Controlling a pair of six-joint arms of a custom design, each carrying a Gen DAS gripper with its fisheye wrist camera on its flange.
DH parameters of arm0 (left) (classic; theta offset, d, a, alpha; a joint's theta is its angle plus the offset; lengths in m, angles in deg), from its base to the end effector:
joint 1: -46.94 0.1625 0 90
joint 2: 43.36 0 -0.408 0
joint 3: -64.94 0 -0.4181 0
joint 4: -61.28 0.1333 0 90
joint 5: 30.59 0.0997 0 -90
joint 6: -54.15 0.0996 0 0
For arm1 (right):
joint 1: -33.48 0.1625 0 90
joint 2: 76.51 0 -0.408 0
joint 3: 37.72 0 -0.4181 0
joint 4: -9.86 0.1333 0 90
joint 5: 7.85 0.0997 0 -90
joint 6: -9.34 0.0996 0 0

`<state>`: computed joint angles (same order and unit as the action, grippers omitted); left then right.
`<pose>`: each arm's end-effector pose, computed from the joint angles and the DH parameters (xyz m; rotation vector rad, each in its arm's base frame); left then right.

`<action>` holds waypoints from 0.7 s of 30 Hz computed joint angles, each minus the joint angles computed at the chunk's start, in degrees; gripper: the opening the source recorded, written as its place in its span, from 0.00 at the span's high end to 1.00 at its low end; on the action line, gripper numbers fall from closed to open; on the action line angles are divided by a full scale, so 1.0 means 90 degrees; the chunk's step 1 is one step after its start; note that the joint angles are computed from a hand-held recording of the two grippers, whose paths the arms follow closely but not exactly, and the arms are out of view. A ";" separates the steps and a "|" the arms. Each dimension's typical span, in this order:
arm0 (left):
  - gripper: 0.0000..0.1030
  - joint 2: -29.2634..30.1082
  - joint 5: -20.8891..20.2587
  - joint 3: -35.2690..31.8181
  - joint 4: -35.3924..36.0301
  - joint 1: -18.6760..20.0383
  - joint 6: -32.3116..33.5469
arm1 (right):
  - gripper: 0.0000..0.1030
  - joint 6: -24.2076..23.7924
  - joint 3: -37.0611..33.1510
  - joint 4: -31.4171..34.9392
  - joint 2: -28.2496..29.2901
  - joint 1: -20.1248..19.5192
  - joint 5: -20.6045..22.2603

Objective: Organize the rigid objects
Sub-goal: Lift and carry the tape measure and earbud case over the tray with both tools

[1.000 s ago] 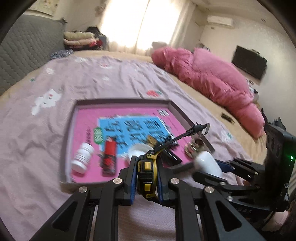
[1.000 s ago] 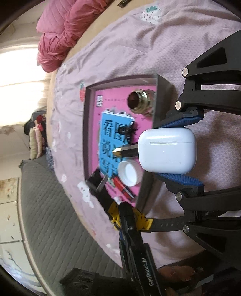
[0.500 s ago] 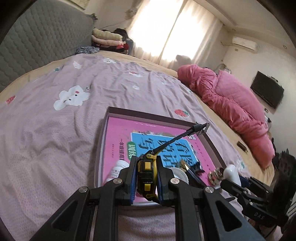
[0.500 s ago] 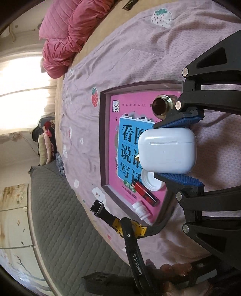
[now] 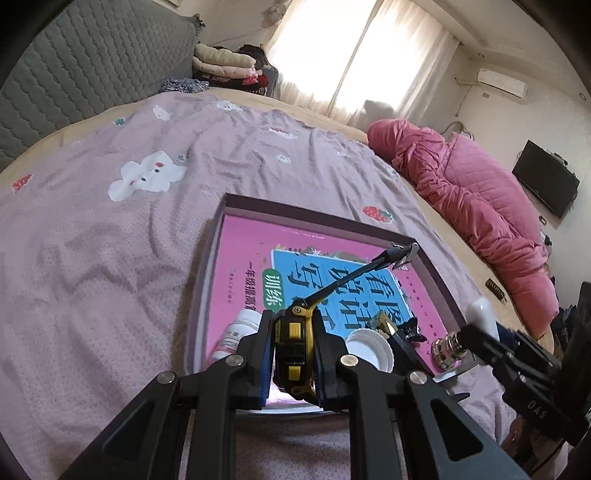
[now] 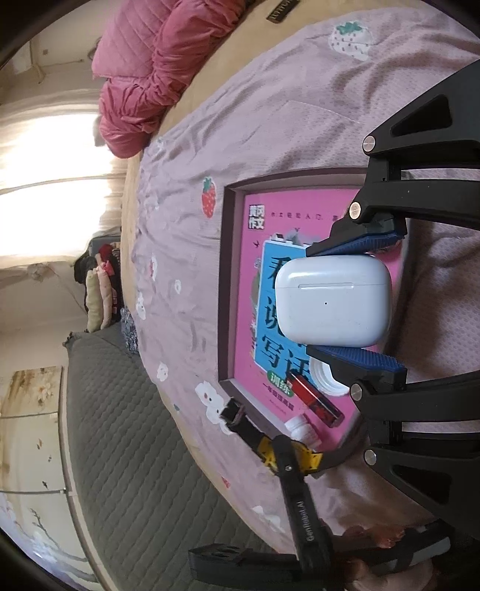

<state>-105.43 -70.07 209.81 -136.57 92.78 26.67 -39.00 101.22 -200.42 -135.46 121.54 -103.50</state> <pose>-0.1005 -0.4051 0.0930 0.1008 2.4492 -1.1123 0.1091 -0.4272 0.0892 0.9954 -2.4436 0.8208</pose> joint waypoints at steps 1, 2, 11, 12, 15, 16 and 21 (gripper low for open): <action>0.83 0.0049 0.0025 -0.0035 0.0034 0.0002 0.0022 | 0.56 0.0026 -0.0026 0.0024 0.0013 0.0002 -0.0005; 0.83 0.0080 0.0039 -0.0051 0.0047 0.0003 0.0033 | 0.56 0.0047 -0.0053 0.0029 0.0036 0.0006 -0.0021; 0.83 0.0252 0.0163 -0.0233 0.0105 0.0118 0.0083 | 0.56 0.0266 -0.0227 0.0229 0.0126 -0.0015 -0.0111; 0.83 0.0254 0.0165 -0.0245 0.0129 0.0137 0.0075 | 0.56 0.0273 -0.0246 0.0284 0.0132 -0.0014 -0.0119; 0.83 0.0263 0.0175 -0.0282 0.0189 0.0194 0.0043 | 0.56 0.0263 -0.0282 0.0328 0.0186 0.0002 -0.0158; 0.83 0.0265 0.0176 -0.0295 0.0228 0.0210 0.0031 | 0.56 0.0259 -0.0301 0.0342 0.0203 0.0003 -0.0167; 0.83 0.0304 0.0269 -0.0344 0.0354 0.0220 0.0021 | 0.56 0.0270 -0.0396 0.0427 0.0310 0.0015 -0.0253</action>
